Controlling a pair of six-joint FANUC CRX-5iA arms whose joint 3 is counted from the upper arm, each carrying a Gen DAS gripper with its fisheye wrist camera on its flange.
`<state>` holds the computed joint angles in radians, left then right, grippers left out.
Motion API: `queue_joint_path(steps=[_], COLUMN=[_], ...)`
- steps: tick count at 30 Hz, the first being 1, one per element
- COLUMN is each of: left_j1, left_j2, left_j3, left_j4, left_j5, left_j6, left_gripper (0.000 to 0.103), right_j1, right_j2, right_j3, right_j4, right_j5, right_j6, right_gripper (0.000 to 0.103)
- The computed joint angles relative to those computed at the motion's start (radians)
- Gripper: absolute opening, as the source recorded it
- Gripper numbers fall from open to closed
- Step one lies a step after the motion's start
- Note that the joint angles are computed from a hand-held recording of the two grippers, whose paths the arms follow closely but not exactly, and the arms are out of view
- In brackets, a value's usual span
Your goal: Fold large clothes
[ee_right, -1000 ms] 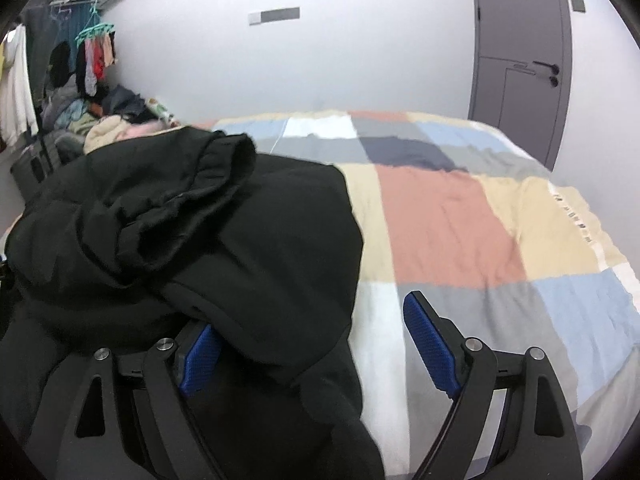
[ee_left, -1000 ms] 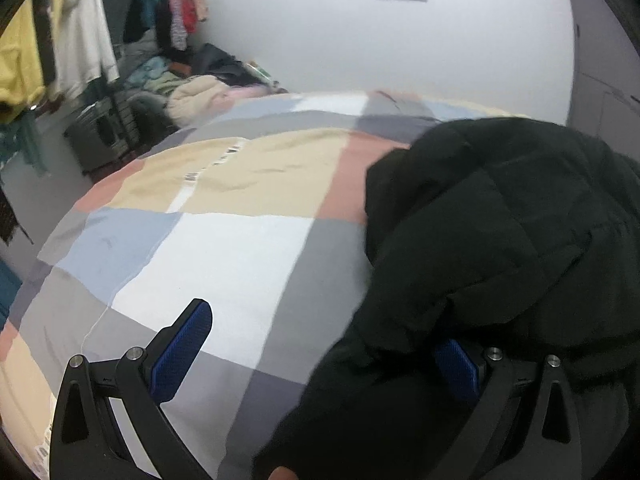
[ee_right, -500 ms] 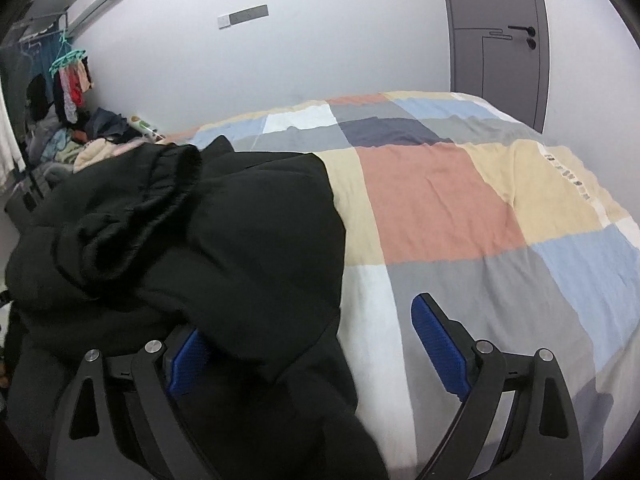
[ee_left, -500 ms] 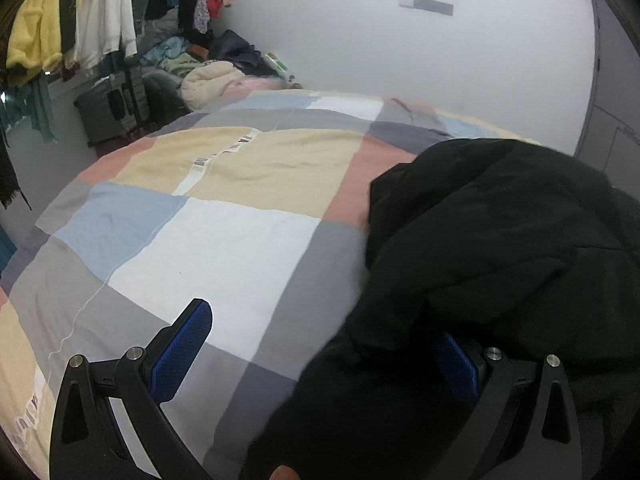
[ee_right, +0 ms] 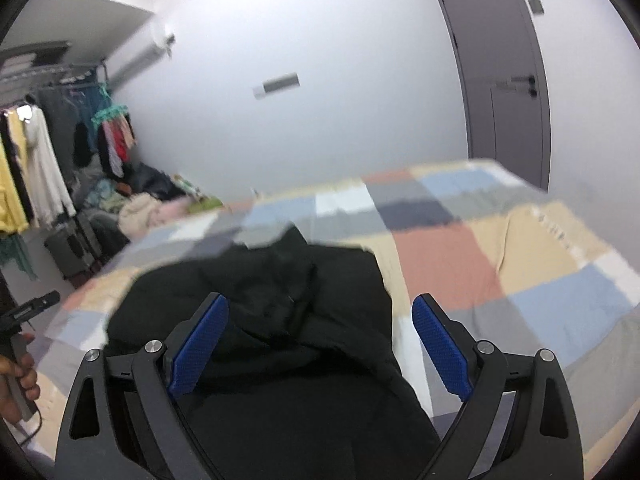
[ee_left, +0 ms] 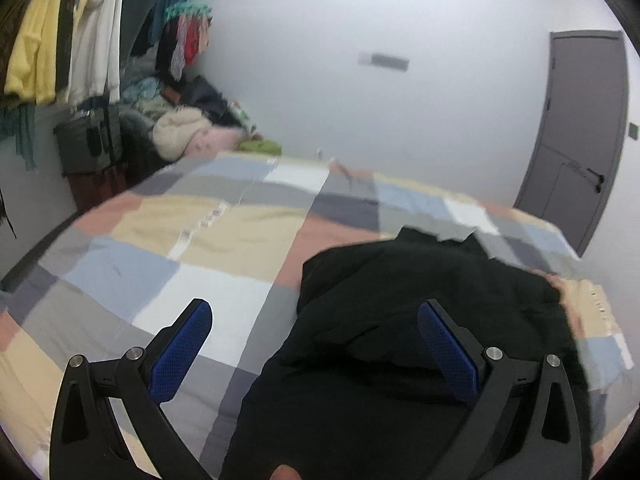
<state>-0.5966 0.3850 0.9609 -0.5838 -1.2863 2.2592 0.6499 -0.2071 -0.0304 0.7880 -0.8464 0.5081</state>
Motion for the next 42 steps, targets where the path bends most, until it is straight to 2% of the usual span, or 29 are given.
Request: queue_joint_path(steps=[2,6,8,10,13,15,18,21,24,27,29,32,35,37,40,42], left_j1=[-0.018,-0.067,-0.076,-0.087,-0.135,-0.156,-0.165,-0.186,-0.151,-0.074,0.003,0.102,0.183,0.261,0.298,0.337], left_j2=[-0.018,-0.078,-0.146,-0.219,-0.294,-0.339,-0.405,-0.453,-0.501,-0.557,-0.613,-0.663,-0.721,-0.765,-0.781,-0.806], left_j3=[0.019,0.036,-0.023,-0.081,-0.095,-0.091,-0.093,-0.084,-0.107,-0.184,-0.288,-0.402,-0.545,-0.666,-0.775,-0.882], left_j4=[-0.005,-0.023,0.008,0.026,-0.029,-0.048,-0.049,-0.103,-0.06,0.042,0.153,0.295,0.405,0.517,0.572,0.668], left_j5=[-0.011,-0.038,0.006,0.037,-0.005,-0.052,-0.113,-0.173,-0.185,-0.148,-0.068,-0.015,0.057,0.122,0.168,0.235], left_j6=[-0.017,-0.046,-0.064,-0.087,-0.084,-0.084,-0.098,-0.104,-0.112,-0.106,-0.117,-0.144,-0.159,-0.176,-0.177,-0.224], left_gripper=[0.103,0.103,0.103,0.103,0.103,0.103,0.103,0.103,0.103,0.103,0.103,0.103,0.103,0.103,0.103,0.103], right_j1=[0.031,0.121,0.173,0.244,0.325,0.405,0.51,0.615,0.678,0.704,0.716,0.684,0.631,0.589,0.529,0.476], right_j2=[-0.023,-0.04,-0.041,-0.033,-0.054,-0.054,-0.055,-0.089,-0.114,-0.162,-0.194,-0.26,-0.323,-0.361,-0.402,-0.421], right_j3=[0.016,0.096,0.152,0.229,0.271,0.321,0.382,0.402,0.398,0.352,0.309,0.214,0.109,0.044,-0.032,-0.075], right_j4=[0.036,0.098,0.092,0.094,0.119,0.163,0.22,0.276,0.321,0.328,0.33,0.273,0.195,0.125,0.041,-0.015], right_j5=[-0.02,-0.123,-0.189,-0.299,-0.358,-0.435,-0.535,-0.607,-0.679,-0.702,-0.709,-0.675,-0.629,-0.597,-0.542,-0.495], right_j6=[-0.007,0.018,0.062,0.087,0.093,0.125,0.176,0.193,0.185,0.135,0.109,0.075,0.045,0.019,0.009,0.014], right_gripper=[0.094,0.094,0.094,0.094,0.094,0.094,0.094,0.094,0.094,0.094,0.094,0.094,0.094,0.094,0.094,0.093])
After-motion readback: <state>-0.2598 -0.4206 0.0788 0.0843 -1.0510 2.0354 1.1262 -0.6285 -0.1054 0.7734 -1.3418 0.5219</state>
